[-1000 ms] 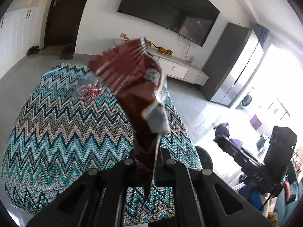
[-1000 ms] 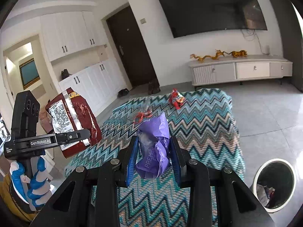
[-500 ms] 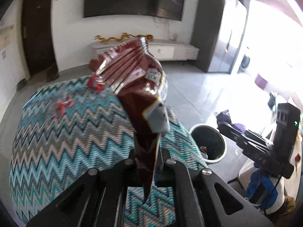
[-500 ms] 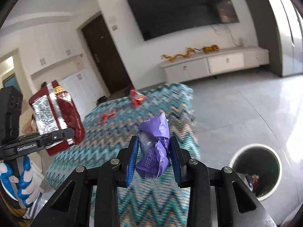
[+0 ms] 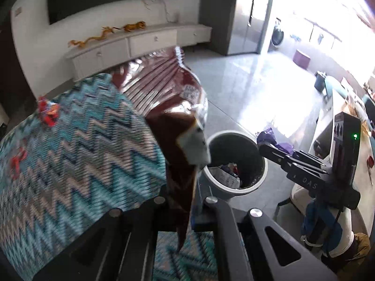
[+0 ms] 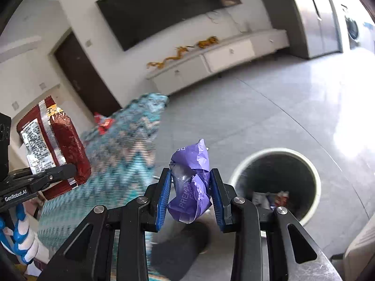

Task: Collect trash
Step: 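Carry both items to the grey bin and open both tools to drop them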

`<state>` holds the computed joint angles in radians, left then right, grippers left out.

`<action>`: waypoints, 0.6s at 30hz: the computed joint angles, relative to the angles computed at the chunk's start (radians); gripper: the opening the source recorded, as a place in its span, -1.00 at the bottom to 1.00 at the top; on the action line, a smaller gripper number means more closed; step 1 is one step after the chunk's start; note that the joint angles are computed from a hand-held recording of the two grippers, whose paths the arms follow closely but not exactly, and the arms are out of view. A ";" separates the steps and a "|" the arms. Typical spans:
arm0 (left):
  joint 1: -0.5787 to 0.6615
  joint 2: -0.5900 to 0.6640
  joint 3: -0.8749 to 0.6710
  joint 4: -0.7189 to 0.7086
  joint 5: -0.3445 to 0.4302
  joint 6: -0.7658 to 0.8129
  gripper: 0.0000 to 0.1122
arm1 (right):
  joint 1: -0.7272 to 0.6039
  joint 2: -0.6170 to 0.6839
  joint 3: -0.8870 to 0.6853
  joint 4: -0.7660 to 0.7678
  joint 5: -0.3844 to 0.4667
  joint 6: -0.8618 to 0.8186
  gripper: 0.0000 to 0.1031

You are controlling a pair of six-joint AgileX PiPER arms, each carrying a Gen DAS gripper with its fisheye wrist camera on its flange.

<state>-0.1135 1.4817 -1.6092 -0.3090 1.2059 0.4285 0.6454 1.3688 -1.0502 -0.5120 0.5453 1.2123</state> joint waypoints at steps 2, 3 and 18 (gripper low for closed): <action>-0.048 0.028 -0.001 0.021 -0.017 -0.026 -0.91 | -0.051 -0.007 0.052 0.026 -0.034 -0.011 -0.35; -0.075 0.048 -0.007 0.034 -0.024 -0.040 -0.92 | -0.070 -0.017 0.081 0.036 -0.050 -0.013 -0.35; -0.318 0.354 -0.183 0.125 -0.046 -0.153 -0.91 | -0.326 0.087 0.228 0.285 -0.228 -0.264 -0.31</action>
<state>-0.4310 1.8354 -1.7925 -0.1839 1.1599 0.2750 0.3196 1.4560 -0.8224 -0.2271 0.3176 0.9482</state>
